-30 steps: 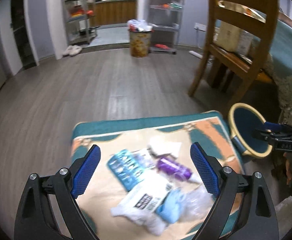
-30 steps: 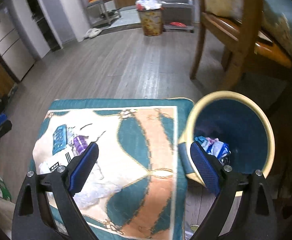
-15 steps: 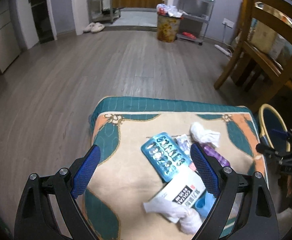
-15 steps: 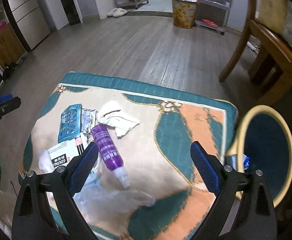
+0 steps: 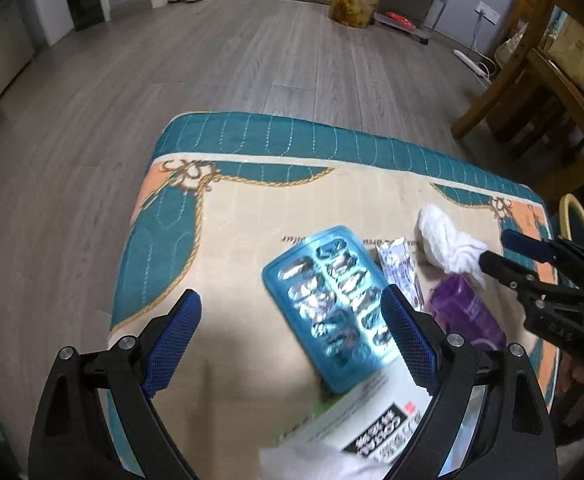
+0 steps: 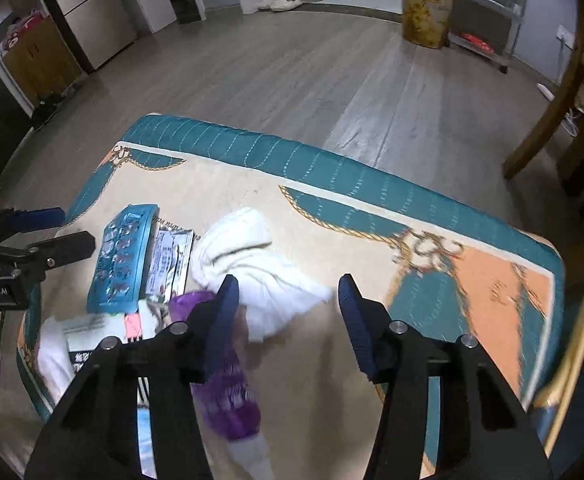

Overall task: Collect trash
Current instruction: 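Grasp the white tissue with the right tool while the left tool grasps the blue blister pack, then carry tissue and blister pack over the wastebasket and open both tools to drop them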

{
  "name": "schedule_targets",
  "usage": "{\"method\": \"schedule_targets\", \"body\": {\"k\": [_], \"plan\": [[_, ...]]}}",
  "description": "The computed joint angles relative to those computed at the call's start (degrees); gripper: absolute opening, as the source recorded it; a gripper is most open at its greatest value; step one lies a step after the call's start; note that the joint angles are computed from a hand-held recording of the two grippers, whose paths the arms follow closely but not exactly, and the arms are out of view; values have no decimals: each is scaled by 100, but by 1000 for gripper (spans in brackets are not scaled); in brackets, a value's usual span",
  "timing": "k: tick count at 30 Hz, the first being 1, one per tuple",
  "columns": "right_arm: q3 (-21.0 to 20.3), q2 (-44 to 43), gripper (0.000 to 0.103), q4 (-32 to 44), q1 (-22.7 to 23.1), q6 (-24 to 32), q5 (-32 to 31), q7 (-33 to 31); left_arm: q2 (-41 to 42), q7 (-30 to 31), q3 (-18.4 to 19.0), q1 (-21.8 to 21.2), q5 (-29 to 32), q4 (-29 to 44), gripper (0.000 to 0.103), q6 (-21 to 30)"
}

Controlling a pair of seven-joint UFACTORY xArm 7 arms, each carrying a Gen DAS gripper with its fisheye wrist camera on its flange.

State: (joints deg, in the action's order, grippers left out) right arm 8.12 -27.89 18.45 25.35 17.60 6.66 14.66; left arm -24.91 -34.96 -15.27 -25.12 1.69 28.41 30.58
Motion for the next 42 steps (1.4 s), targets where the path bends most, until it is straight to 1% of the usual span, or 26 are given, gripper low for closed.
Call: {"method": "schedule_targets", "body": {"k": [1, 2, 3, 4, 6, 7, 8, 9, 11, 17, 19, 20, 21, 22, 23, 26, 29, 32, 34, 35, 37, 42], "plan": [[-33, 119, 49, 32, 18, -47, 5, -53, 91, -7, 21, -13, -53, 20, 91, -62], [-157, 285, 42, 66, 129, -86, 97, -195, 162, -3, 49, -32, -112, 34, 91, -116], [-221, 353, 39, 60, 188, -102, 162, -307, 201, -8, 70, -40, -157, 38, 91, -145], [-158, 320, 36, -22, 146, -263, 119, -339, 278, -12, 90, -45, -204, 62, 91, -200], [-117, 249, 20, -87, 79, -270, 41, -392, 378, -40, 73, -35, -205, 119, 91, -224], [-307, 211, 5, -102, 213, -199, 182, -543, 426, -46, 68, -35, -203, 160, 91, -229], [-372, 140, 5, -143, 229, -157, 266, -586, 477, -88, 41, -20, -176, 195, 91, -240], [-314, 39, 5, -195, 130, -126, 241, -542, 528, -126, 19, -11, -149, 233, 91, -233], [-401, -177, 5, -291, 86, -3, 298, -601, 681, -267, -56, 31, -30, 330, 91, -175], [-298, -759, 5, -473, -133, 334, 236, -506, 1001, -679, -105, 28, 129, 514, 91, -31], [-382, -982, 5, -529, -89, 462, 318, -488, 1063, -827, -151, 31, 281, 579, 91, 31], [-361, -1066, 5, -537, -101, 526, 309, -469, 1086, -860, -149, 18, 319, 616, 91, 78], [-332, -1170, 5, -524, -143, 637, 268, -454, 1102, -903, -154, 7, 366, 642, 90, 119], [-319, -1260, 5, -514, -151, 737, 260, -432, 1132, -946, -166, 1, 426, 691, 87, 206], [-314, -1426, 5, -508, -167, 884, 253, -406, 1166, -1062, -226, 34, 628, 775, 79, 371], [-290, -1774, 5, -425, -229, 1278, 244, -303, 1158, -955, -162, -45, 682, 807, 72, 466], [-353, -2123, 5, -308, -304, 1663, 270, -262, 1122, -728, -59, -111, 528, 811, 70, 503], [-325, -2521, 5, -188, -379, 2056, 268, -207, 1027, -538, 2, -129, 382, 798, 69, 544], [-360, -3002, 5, -156, -478, 2481, 248, -172, 939, -722, -81, -40, 546, 858, 69, 618], [-372, -3164, 5, -172, -521, 2605, 246, -170, 858, -811, -138, -8, 673, 870, 69, 659], [-414, -3608, 5, -169, -676, 2996, 184, -175, 739, -875, -237, 43, 960, 957, 69, 720], [-626, -4527, 5, -174, -1191, 3773, 51, -209, 567, -952, -406, -26, 1168, 1144, 69, 537]]}}
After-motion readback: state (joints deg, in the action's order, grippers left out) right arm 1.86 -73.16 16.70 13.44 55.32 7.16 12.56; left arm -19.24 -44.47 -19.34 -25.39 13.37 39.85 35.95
